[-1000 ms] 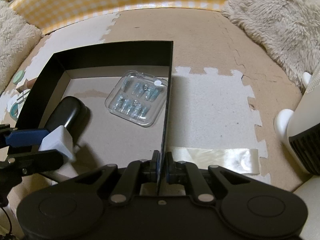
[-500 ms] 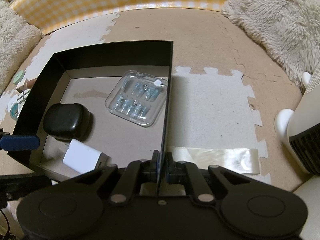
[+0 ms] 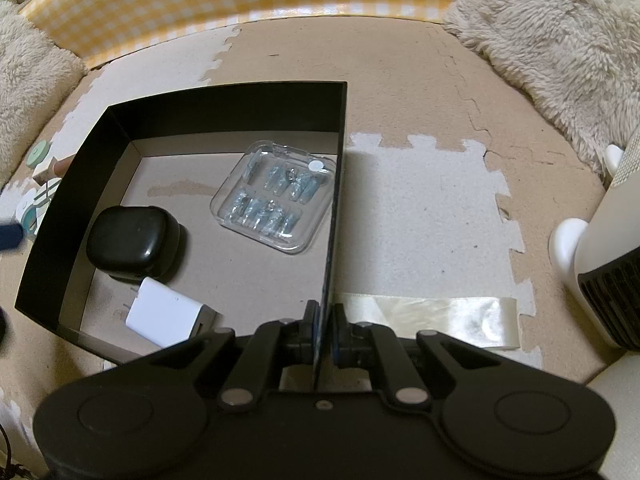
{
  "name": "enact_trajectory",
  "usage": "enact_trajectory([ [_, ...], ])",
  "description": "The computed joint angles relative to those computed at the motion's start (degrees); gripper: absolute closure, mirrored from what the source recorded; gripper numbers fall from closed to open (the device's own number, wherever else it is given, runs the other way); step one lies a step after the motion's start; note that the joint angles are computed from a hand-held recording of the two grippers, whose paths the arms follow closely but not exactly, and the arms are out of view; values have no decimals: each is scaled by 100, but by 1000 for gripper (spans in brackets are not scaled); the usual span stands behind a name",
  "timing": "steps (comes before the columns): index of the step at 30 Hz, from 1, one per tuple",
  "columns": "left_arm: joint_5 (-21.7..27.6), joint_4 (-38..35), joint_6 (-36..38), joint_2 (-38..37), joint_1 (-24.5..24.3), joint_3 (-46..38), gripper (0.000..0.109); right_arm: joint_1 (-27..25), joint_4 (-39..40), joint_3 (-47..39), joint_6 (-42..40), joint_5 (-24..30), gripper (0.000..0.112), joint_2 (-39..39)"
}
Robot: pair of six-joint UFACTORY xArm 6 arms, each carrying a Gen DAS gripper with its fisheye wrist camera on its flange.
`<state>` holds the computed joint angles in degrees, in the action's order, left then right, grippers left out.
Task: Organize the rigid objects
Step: 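Carry the white charger plug into the box and release it, then move the left tool to the white tape measure and grasp it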
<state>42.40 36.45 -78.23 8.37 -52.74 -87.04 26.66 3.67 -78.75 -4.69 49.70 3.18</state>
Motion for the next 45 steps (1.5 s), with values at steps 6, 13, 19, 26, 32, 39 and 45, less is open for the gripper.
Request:
enact_trajectory([
  [6, 564, 846, -359, -314, 6, 20, 6, -1, 2, 0, 0, -3, 105, 2],
  [13, 1131, 1451, -868, -836, 130, 486, 6, -2, 4, 6, -3, -9, 105, 0],
  [19, 1737, 1429, -1115, -1186, 309, 863, 6, -2, 5, 8, -4, -10, 105, -1],
  [26, 2366, 827, -1324, -1576, 559, 1322, 6, -4, 8, 18, -6, -20, 105, -6],
  [32, 2749, 296, -1601, -1778, 757, 1641, 6, -5, 7, 23, -9, -23, 105, -9],
  [39, 2759, -194, -2091, -1739, 883, 1921, 16, -7, 12, 31, -15, -31, 105, -12],
  [45, 2514, -255, -2107, -1650, 972, 2067, 32, -7, 9, 26, -14, -24, 105, -10],
])
